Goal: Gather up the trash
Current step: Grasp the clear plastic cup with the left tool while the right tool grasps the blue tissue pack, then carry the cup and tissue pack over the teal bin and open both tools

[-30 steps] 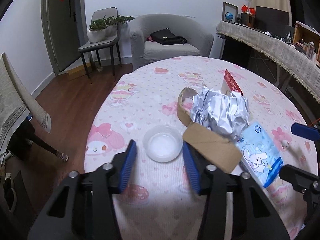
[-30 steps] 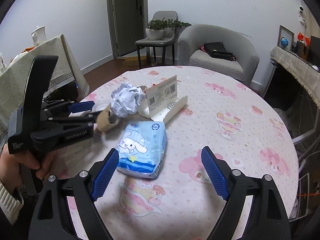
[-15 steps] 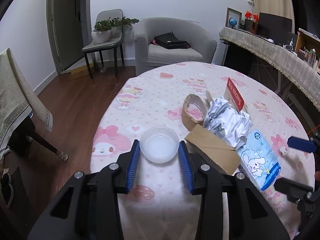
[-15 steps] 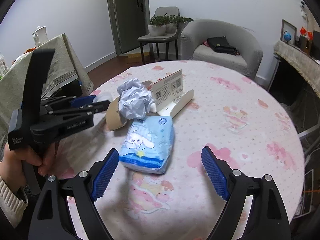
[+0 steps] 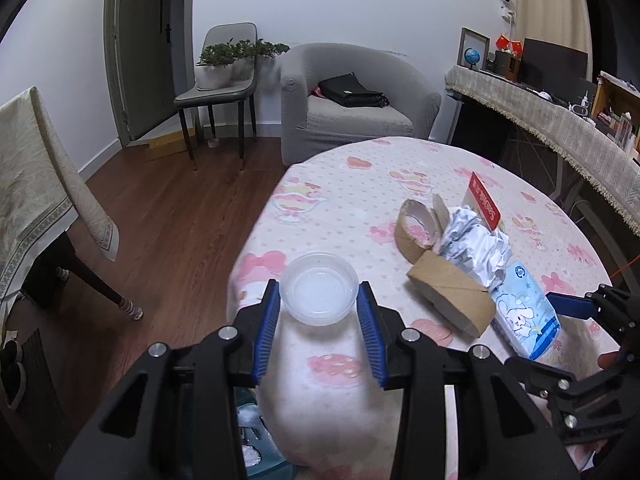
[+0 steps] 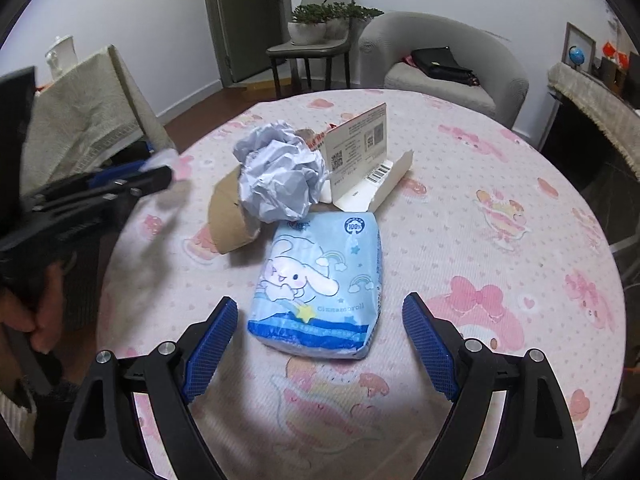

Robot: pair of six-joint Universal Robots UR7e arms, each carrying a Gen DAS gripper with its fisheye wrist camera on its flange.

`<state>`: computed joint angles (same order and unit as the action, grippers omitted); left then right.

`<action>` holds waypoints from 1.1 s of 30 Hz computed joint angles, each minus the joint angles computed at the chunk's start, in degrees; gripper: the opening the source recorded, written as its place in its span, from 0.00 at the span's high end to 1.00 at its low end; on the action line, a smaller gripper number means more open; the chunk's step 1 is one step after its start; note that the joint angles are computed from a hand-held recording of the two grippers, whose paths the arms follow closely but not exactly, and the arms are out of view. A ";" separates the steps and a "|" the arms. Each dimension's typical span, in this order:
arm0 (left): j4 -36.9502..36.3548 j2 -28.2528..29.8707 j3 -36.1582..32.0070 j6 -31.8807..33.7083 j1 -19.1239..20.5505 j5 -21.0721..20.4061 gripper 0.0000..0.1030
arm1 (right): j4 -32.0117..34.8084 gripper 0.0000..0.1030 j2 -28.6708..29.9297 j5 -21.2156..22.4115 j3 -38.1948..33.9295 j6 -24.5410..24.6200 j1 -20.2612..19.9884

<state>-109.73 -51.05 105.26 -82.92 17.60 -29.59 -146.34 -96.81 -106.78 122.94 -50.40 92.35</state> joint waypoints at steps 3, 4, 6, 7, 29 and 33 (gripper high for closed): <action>0.99 -1.19 0.74 -1.33 -0.37 0.10 0.60 | -2.74 0.17 0.97 -1.45 0.46 0.09 0.59; 1.56 -1.72 1.09 -2.04 -0.60 0.13 0.60 | -2.86 0.17 1.12 -1.33 0.40 0.39 0.58; 2.43 -2.33 1.43 -2.93 -0.89 0.17 0.59 | -3.51 0.20 1.56 -1.58 0.32 0.85 0.81; 2.84 -2.83 1.83 -3.41 -1.05 0.14 0.59 | -3.72 0.29 1.73 -1.75 0.19 1.03 1.04; 17.17 -11.28 6.88 -15.04 -3.61 -2.62 0.59 | -19.52 0.51 2.67 1.78 0.09 3.86 4.55; 19.31 -12.66 8.15 -16.86 -4.13 -4.06 0.59 | -19.45 0.51 3.11 2.96 0.88 4.32 6.53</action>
<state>-90.42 -63.71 113.41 -99.78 13.47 -33.65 -165.79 -93.70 -103.82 123.82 -46.08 98.88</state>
